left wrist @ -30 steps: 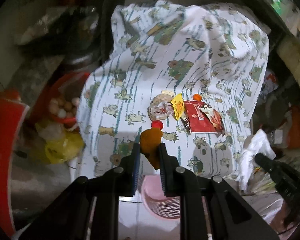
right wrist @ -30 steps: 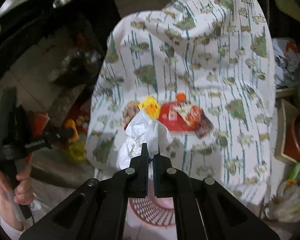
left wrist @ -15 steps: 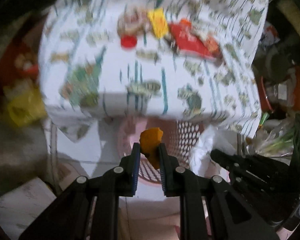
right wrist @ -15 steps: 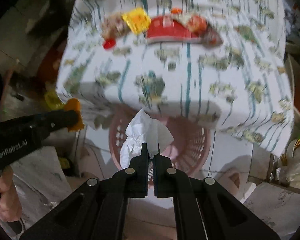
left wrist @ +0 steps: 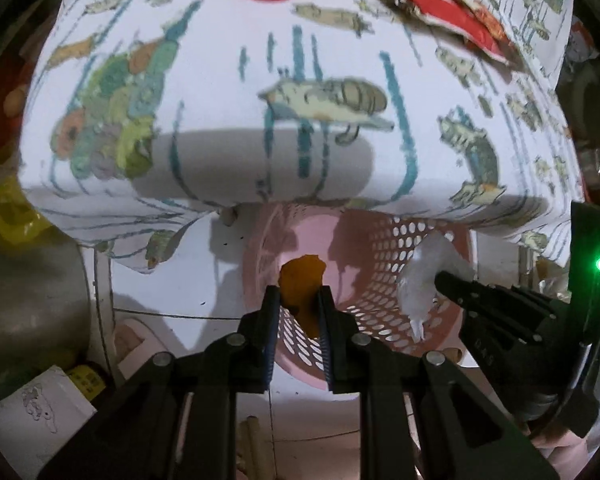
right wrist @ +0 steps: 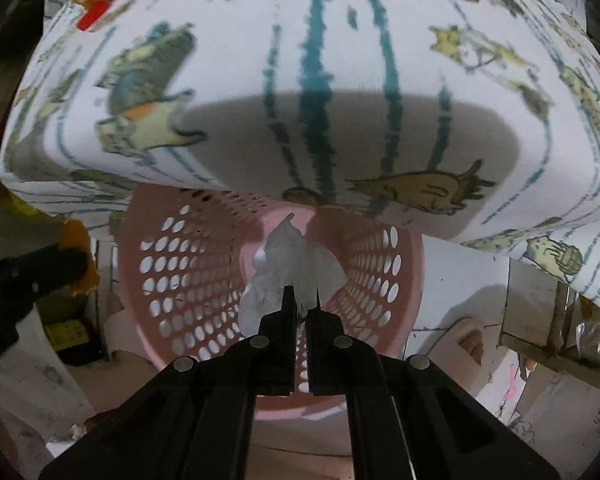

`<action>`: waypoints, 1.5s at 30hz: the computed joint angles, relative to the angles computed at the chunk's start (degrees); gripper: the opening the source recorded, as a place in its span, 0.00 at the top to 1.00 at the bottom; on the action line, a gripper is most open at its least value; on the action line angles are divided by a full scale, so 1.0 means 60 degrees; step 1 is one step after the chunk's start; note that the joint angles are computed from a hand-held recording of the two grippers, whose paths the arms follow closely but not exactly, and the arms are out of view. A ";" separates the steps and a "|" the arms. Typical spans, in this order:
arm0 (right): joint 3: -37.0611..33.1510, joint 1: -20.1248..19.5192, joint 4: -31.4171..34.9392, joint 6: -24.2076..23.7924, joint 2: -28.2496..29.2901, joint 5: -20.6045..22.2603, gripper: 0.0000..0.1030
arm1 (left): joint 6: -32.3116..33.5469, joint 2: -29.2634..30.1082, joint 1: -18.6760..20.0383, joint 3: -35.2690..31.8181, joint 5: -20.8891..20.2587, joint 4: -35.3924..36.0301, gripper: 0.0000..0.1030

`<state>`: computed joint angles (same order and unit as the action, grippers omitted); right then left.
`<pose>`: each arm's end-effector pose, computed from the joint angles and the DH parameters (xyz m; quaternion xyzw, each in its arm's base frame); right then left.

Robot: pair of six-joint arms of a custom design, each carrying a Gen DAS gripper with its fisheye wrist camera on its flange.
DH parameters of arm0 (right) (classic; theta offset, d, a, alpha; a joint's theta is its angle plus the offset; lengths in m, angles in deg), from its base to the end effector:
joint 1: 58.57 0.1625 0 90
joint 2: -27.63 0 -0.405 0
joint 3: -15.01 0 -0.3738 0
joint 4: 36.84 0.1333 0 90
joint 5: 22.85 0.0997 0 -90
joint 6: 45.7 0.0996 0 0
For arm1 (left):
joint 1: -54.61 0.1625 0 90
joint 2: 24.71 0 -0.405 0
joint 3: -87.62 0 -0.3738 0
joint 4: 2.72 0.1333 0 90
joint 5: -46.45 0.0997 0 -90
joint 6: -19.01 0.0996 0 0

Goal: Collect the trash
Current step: 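Open both grippers to drop the cap and tissue into the pink basket, then raise both grippers back above the trash on the cloth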

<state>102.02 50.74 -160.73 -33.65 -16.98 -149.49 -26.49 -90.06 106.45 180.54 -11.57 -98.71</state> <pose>0.2850 -0.5901 0.1011 0.0832 -0.9433 0.0169 0.3208 -0.2009 -0.5568 0.2424 -0.0090 0.9457 -0.0464 0.3217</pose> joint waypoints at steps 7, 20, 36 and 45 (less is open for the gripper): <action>0.0208 -0.0042 -0.0331 -0.0142 0.0092 -0.0249 0.78 | -0.0081 0.0059 -0.0071 -0.0059 0.0233 0.0190 0.39; 0.0351 0.0229 -0.1115 -0.0231 -0.0307 -0.0049 0.36 | -0.0501 -0.0111 -0.0748 -0.0523 0.1355 0.1095 0.37; 0.0411 0.1620 -0.4583 -0.2820 -0.1108 -0.0824 0.21 | -0.0496 -0.1424 -0.2314 -0.0285 0.4238 0.0598 0.17; -0.0032 0.1989 -0.5284 -0.3604 -0.1229 -0.0875 0.16 | 0.1752 -0.1779 -0.3252 0.0258 0.6181 -0.2232 0.00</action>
<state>101.83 62.68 -192.43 -55.28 -24.35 -154.74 -15.97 -100.73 86.94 182.09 25.52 -112.11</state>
